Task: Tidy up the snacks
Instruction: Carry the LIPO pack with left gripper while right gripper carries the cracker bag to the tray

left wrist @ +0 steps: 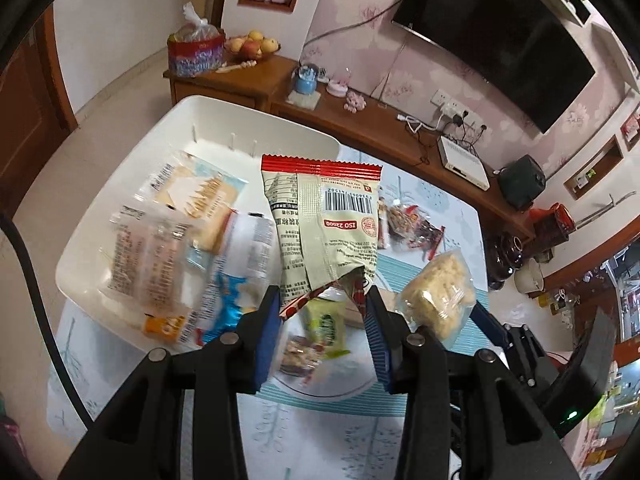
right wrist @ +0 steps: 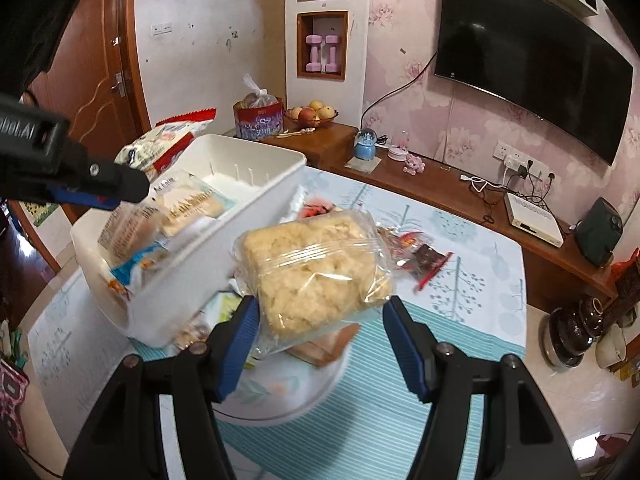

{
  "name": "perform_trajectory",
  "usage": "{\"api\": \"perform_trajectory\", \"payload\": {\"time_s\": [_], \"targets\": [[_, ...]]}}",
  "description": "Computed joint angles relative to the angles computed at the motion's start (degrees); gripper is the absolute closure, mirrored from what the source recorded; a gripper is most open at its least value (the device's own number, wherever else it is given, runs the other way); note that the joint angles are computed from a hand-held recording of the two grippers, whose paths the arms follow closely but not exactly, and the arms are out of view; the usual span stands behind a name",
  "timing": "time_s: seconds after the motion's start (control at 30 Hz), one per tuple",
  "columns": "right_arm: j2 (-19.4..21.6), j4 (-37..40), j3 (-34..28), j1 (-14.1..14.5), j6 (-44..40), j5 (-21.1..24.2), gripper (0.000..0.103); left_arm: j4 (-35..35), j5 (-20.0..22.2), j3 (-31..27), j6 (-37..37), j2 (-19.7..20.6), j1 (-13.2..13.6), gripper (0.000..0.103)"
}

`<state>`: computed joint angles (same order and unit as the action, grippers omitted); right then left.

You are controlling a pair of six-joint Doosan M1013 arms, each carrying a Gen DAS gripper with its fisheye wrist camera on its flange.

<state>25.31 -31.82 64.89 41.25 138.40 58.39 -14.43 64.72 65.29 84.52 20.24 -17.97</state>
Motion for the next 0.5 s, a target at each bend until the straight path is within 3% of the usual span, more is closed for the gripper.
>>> {"api": "perform_trajectory", "payload": {"time_s": [0.1,0.27,0.5], "targets": [[1.3,-0.16,-2.23,0.58,0.41,1.15,0.039,1.58,-2.87,2.51,1.87,-1.18,0.9,0.064],[3.76,-1.32,-6.21,1.45,2.14,3.26,0.039,-1.78,-4.74,4.76,7.37,-1.84,3.16,0.064],[6.96,-2.38,-11.44,2.53,4.47,5.16,0.039,-7.27,-4.73,6.76,14.95,-2.24,6.18,0.064]]}}
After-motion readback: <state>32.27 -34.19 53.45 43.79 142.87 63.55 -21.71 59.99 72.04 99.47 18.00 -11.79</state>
